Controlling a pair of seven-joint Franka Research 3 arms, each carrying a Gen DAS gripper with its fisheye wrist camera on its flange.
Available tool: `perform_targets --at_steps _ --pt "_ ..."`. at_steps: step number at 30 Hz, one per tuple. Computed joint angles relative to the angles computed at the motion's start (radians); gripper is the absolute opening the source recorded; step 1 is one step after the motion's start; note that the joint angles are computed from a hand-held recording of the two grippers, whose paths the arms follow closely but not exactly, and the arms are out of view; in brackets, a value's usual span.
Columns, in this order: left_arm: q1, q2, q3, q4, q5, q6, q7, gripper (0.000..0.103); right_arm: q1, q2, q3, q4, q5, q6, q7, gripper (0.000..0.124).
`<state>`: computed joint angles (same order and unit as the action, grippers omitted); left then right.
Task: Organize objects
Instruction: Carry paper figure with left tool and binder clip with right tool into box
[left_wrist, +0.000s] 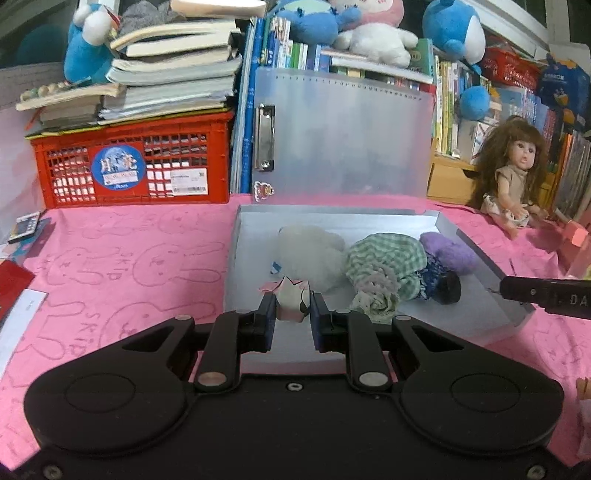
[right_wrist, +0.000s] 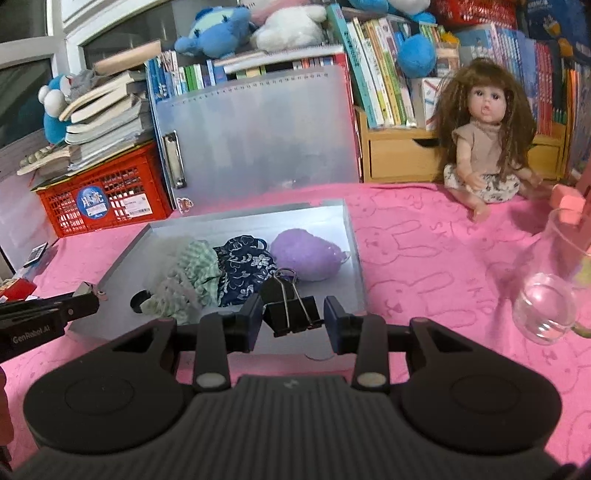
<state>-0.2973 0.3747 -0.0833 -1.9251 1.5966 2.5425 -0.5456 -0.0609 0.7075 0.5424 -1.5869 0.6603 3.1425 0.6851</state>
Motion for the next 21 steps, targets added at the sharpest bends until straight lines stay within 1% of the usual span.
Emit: perform_targets --at_steps 2,4,7,11,13,16,21 --pt "0.013 0.026 0.003 0.028 -0.02 0.027 0.022 0.019 0.067 0.007 -0.083 0.037 -0.016 -0.037 0.062 0.041" --pt "0.019 0.05 0.009 0.055 -0.048 0.047 0.054 0.019 0.113 0.021 -0.14 0.07 -0.028 -0.07 0.112 0.041" --pt "0.012 0.079 0.025 0.089 -0.078 0.049 0.096 0.019 0.163 0.041 -0.206 0.114 -0.052 -0.113 0.17 0.041" --pt "0.007 0.118 0.042 0.134 -0.137 0.058 0.157 0.019 0.225 0.074 -0.286 0.168 -0.101 -0.146 0.242 0.041" --pt "0.001 0.136 0.052 0.152 -0.166 0.059 0.185 0.019 0.24 0.087 -0.309 0.188 -0.121 -0.159 0.275 0.041" --pt "-0.009 0.158 0.066 0.173 -0.206 0.063 0.224 0.019 0.245 0.102 -0.32 0.205 -0.144 -0.17 0.304 0.041" --pt "-0.029 0.18 0.089 0.191 -0.237 0.067 0.257 0.019 0.233 0.106 -0.304 0.205 -0.161 -0.166 0.304 0.041"
